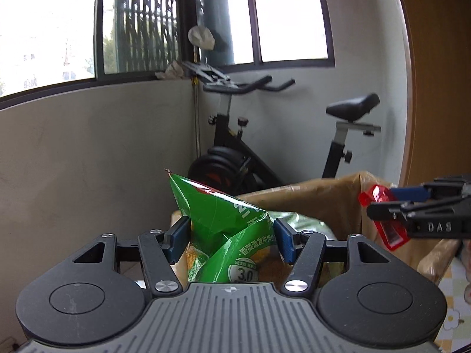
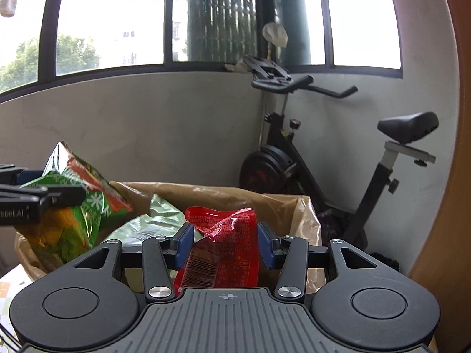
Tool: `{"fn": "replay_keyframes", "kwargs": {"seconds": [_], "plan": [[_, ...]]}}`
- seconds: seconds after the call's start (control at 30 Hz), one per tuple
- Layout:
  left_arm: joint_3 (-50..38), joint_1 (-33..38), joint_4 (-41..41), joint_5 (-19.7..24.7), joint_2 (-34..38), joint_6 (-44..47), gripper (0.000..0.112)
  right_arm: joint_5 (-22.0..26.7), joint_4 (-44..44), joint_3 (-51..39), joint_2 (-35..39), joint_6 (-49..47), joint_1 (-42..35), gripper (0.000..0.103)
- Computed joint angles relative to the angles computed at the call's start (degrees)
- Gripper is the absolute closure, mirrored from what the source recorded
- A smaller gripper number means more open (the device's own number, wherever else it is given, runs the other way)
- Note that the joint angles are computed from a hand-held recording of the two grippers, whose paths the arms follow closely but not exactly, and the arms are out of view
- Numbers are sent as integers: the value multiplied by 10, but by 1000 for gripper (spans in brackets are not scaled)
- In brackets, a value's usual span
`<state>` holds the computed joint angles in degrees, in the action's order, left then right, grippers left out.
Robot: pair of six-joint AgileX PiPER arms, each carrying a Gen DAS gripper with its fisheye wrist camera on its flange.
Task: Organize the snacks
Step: 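Open left tool to drop green chip bag while right tool drops red packet, then move both tools back to the table toward the remaining snacks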
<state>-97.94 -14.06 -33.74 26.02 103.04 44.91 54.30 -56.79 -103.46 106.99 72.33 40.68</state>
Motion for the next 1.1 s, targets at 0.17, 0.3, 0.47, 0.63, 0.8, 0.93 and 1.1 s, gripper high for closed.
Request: {"fn": "replay_keyframes", "kwargs": {"seconds": [0.17, 0.3, 0.47, 0.63, 0.8, 0.93, 1.1], "plan": [[-15, 8, 0, 34, 10, 3, 36, 2, 11, 13, -4, 14, -3, 58], [-15, 14, -2, 41, 4, -3, 26, 4, 8, 27, -12, 24, 1, 49], [-40, 28, -17, 80, 8, -20, 26, 2, 3, 58, -35, 48, 13, 48], [-11, 57, -75, 98, -22, 12, 26, 4, -8, 93, -61, 76, 36, 47], [39, 97, -146, 112, -62, 66, 26, 18, -46, 131, -85, 123, 78, 47], [96, 133, -199, 119, -100, 125, 26, 46, -85, 160, -101, 156, 122, 47], [175, 180, -260, 126, -147, 200, 26, 89, -133, 193, -111, 218, 176, 47]]}}
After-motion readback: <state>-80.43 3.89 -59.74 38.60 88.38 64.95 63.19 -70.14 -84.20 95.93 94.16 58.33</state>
